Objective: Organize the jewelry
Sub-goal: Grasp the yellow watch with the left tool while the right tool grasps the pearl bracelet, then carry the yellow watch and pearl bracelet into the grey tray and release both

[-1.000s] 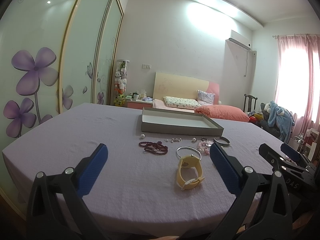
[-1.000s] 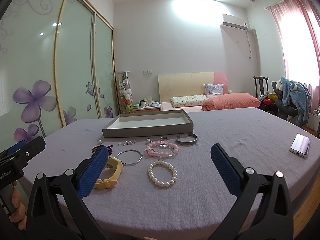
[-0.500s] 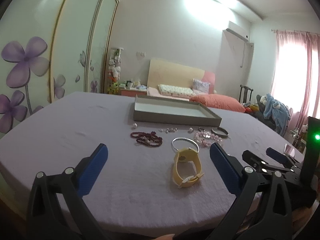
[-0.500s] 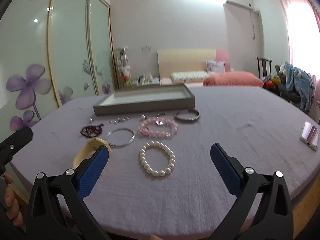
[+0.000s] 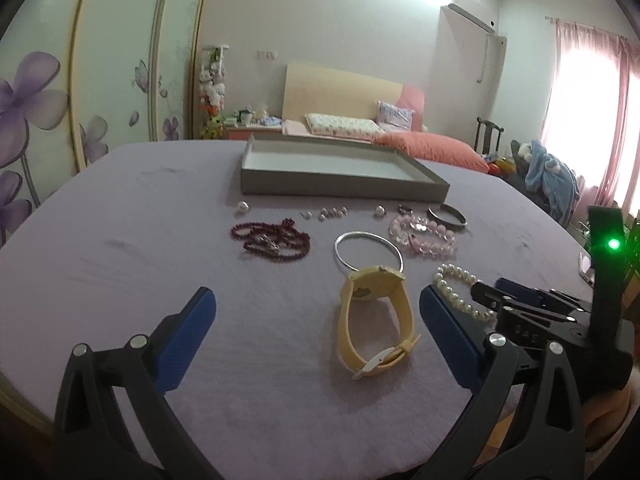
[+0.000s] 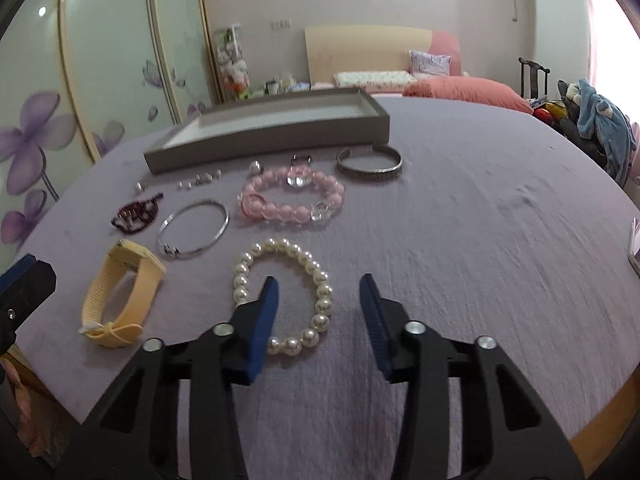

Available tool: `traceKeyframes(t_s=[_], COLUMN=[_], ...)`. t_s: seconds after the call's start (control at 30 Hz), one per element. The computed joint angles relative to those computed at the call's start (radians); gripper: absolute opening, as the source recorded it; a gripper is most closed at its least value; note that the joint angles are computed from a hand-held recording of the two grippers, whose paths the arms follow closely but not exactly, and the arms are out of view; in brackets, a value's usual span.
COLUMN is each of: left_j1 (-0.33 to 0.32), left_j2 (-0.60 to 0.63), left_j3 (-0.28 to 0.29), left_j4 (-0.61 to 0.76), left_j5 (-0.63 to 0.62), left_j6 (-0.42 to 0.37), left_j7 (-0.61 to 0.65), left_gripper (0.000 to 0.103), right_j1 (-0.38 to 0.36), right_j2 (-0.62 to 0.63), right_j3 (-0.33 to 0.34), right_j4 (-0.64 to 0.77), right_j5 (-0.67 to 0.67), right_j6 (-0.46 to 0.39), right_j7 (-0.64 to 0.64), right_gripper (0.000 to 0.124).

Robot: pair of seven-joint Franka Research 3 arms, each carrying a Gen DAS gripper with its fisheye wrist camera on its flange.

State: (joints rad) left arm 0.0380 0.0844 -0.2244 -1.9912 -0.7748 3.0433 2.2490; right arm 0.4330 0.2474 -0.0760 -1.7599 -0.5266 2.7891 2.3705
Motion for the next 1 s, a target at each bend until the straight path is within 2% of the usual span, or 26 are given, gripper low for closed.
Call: traceKeyframes(t_s=[0.07,0.13,0.3,0.4,0.6,0.7,0.8,0.87,0.9,1.0], left_j1=[0.006,-0.004,0.002,0.007,0.003,0.002,-0.005,-0.007,0.017,0.042], left_j2=[0.006,0.018,0.065,0.096,0.143,0.17,0.177,0.179,0.18,0.171], left_j3=[-0.004,0.011,0.022,0.018,0.003,0.004,0.011,0.015,-0.008,-0.023], left_j4=[0.015,0.028,0.093,0.136,0.196,0.238,0.242,0.239,0.24,0.231], left_j5=[-0.029,0.035,0.16,0.22,0.331,0.386,0.444,0.48,0.442,0.395], left_j6=[-0.032,-0.057,-0.172,-0.234,-0.278,-0.334,-0.323,-0.307,-0.311,-0.305], left_j7=[0.031,-0.024,-0.145,-0.196,-0.265,-0.316,-0.373,-0.404,-0.37,-0.352], left_gripper=[0.099,0.099,0.099,0.099,0.098,0.089,0.076,0.053,0.049,0.045], right_j1=[0.029,0.022,0.029,0.002,-0.027,-0.034,-0.036,-0.037,-0.041,-0.054], right_j2=[0.006,0.005,-0.005,-0.014,-0.018,-0.018,-0.017,-0.018,-0.018,-0.027], right_j3=[-0.024,-0.016,-0.041,-0.028,-0.002,0.003,0.004,0.005,0.007,0.016], right_j4=[0.018,0.02,0.031,0.021,0.017,0.017,0.016,0.015,0.013,-0.005], right_j5=[-0.08,-0.079,-0.184,-0.211,-0.227,-0.226,-0.232,-0.233,-0.227,-0.185], right_j6=[-0.038,-0.049,-0.141,-0.15,-0.146,-0.14,-0.137,-0.134,-0.125,-0.084], right_j7=[0.045,0.05,0.214,0.26,0.273,0.271,0.275,0.275,0.267,0.24], right_gripper=[0.025,0.01,0.01,0.01,0.01,0.01,0.01,0.01,0.01,0.01])
